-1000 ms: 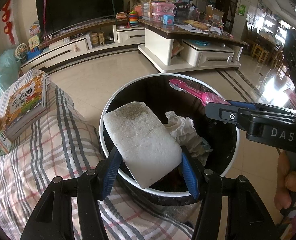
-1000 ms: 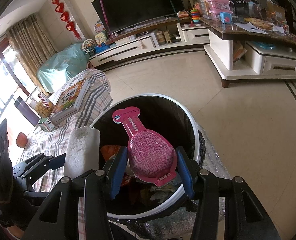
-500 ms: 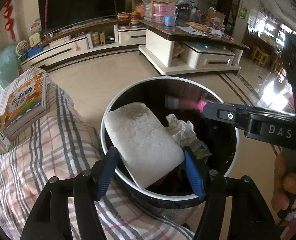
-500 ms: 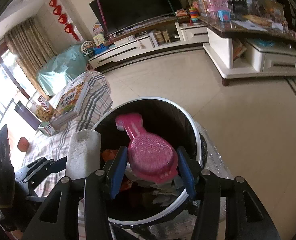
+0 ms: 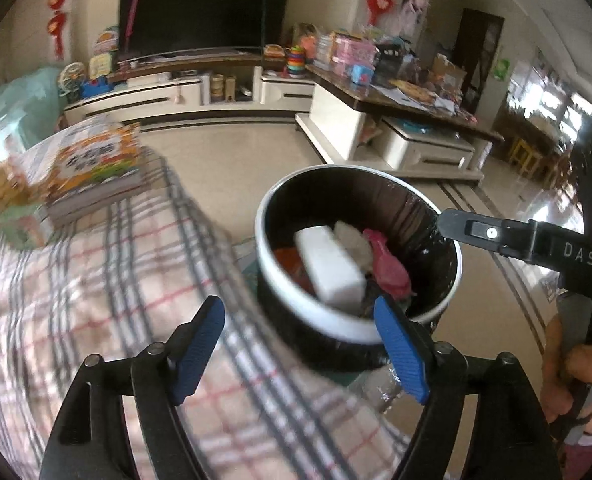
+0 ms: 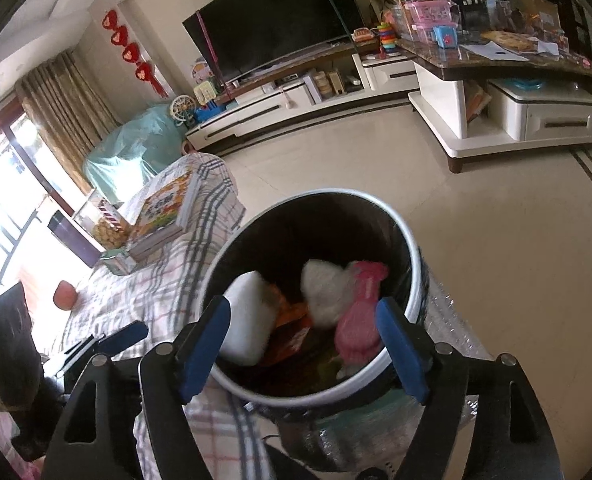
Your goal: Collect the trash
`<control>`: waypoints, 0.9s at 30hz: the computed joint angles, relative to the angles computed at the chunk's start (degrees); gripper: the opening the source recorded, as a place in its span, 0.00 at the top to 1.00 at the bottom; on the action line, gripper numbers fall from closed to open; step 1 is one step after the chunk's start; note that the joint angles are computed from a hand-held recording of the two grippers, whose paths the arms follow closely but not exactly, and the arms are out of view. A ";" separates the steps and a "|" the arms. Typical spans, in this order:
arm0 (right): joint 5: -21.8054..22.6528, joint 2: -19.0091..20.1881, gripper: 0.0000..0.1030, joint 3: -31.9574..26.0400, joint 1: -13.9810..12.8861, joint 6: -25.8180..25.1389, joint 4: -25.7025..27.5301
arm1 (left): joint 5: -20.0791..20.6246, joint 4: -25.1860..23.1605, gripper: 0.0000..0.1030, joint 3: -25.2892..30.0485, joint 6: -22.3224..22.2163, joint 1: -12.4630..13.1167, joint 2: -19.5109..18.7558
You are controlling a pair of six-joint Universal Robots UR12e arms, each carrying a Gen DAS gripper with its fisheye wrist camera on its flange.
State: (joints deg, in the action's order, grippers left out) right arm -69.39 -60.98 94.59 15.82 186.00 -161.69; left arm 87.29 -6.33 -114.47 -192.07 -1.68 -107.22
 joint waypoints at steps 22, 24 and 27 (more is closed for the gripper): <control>-6.01 -7.46 0.06 14.00 6.25 0.84 -23.64 | 17.30 15.03 0.15 -19.73 -8.55 -2.20 14.67; -9.62 -7.43 0.00 15.69 7.13 0.45 -32.20 | 22.25 18.68 0.01 -20.92 -9.07 -3.85 14.55; -15.89 -6.38 0.00 17.19 8.90 -1.94 -40.70 | 31.97 23.96 0.01 -22.17 -8.55 -7.18 13.28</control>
